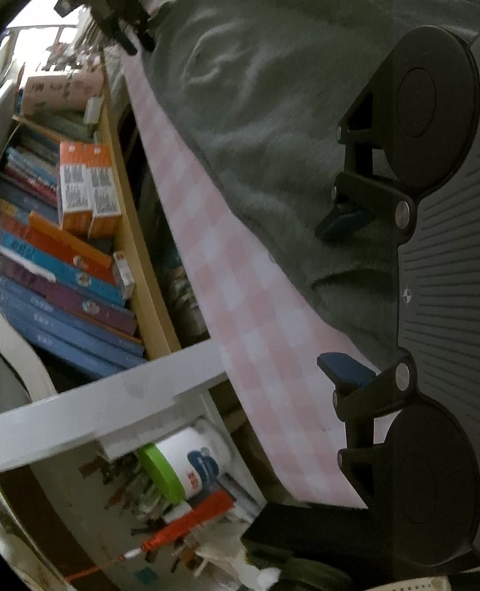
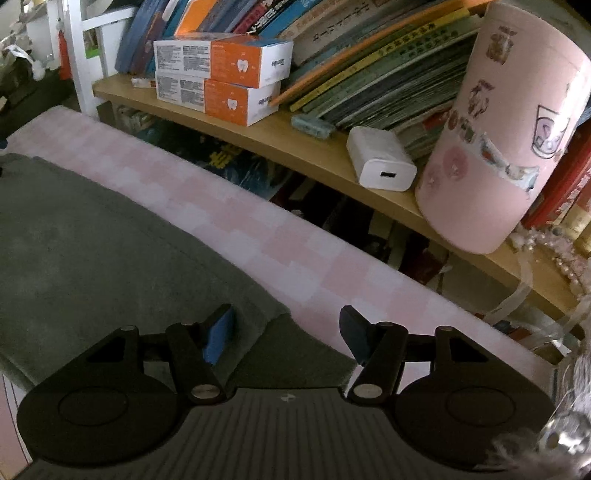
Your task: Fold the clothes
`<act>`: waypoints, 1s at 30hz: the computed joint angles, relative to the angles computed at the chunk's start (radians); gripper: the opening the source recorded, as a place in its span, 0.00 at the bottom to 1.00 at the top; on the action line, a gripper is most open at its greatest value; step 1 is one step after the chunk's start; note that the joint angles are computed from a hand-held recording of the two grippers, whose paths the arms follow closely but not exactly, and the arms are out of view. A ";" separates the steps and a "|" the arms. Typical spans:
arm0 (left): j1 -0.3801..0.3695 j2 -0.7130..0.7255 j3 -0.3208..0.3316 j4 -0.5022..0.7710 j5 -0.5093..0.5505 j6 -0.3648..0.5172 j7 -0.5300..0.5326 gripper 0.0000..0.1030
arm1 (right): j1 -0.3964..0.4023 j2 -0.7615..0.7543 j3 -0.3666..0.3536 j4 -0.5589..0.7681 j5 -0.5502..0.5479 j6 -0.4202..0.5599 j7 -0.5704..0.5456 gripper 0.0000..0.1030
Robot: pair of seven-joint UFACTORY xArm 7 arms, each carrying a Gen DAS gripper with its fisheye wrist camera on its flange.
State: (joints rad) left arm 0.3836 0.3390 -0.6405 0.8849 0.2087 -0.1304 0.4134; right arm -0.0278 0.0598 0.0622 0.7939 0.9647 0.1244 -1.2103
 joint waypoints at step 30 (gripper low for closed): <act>0.203 0.092 -0.189 0.106 -0.327 0.212 0.199 0.47 | 0.000 -0.030 -0.047 -0.005 -0.120 0.127 0.196 0.30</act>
